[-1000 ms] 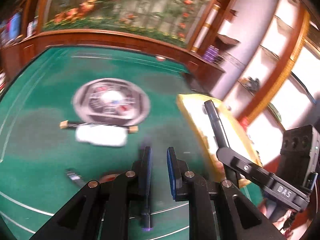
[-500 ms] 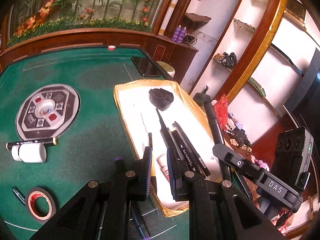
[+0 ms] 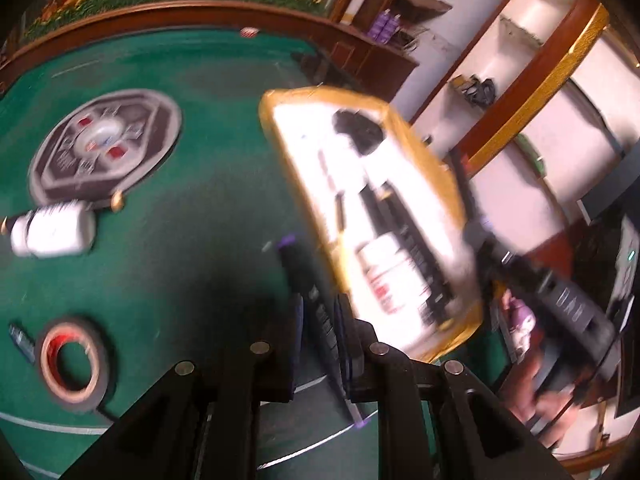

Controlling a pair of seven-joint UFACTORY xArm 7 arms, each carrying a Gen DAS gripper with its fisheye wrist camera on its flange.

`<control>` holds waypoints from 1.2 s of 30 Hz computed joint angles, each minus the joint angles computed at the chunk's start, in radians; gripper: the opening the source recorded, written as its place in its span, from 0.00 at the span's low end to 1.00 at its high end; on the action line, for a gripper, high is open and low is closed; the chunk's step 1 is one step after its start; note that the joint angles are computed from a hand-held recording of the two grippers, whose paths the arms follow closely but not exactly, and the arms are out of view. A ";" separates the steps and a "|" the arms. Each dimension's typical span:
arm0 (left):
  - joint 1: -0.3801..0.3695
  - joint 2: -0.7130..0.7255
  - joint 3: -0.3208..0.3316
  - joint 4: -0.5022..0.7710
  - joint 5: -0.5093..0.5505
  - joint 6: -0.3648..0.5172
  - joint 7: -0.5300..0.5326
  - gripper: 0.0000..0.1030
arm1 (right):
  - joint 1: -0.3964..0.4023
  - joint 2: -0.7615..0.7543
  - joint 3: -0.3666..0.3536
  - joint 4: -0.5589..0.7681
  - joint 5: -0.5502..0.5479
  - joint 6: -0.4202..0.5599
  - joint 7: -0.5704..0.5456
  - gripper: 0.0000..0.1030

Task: Organize rigid objects
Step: 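Carry both black markers into the tray and open both grippers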

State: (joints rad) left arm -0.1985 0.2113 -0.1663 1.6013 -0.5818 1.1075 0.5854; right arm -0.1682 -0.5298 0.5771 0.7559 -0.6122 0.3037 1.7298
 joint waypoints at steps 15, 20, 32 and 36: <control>-0.072 -0.048 -0.008 -0.131 0.164 -0.150 -0.033 0.32 | -0.003 -0.006 -0.005 -0.015 0.016 -0.030 -0.002 0.14; -0.082 -0.072 0.002 -0.183 0.238 -0.245 -0.051 0.14 | 0.002 -0.024 -0.012 -0.030 0.037 -0.024 -0.018 0.14; -0.023 -0.026 -0.008 0.033 -0.001 -0.057 0.003 0.14 | 0.002 -0.038 -0.014 -0.019 0.061 0.057 -0.045 0.14; -0.045 0.051 -0.034 0.146 -0.032 0.027 -0.048 0.14 | 0.011 -0.003 -0.024 0.006 0.043 0.098 -0.042 0.14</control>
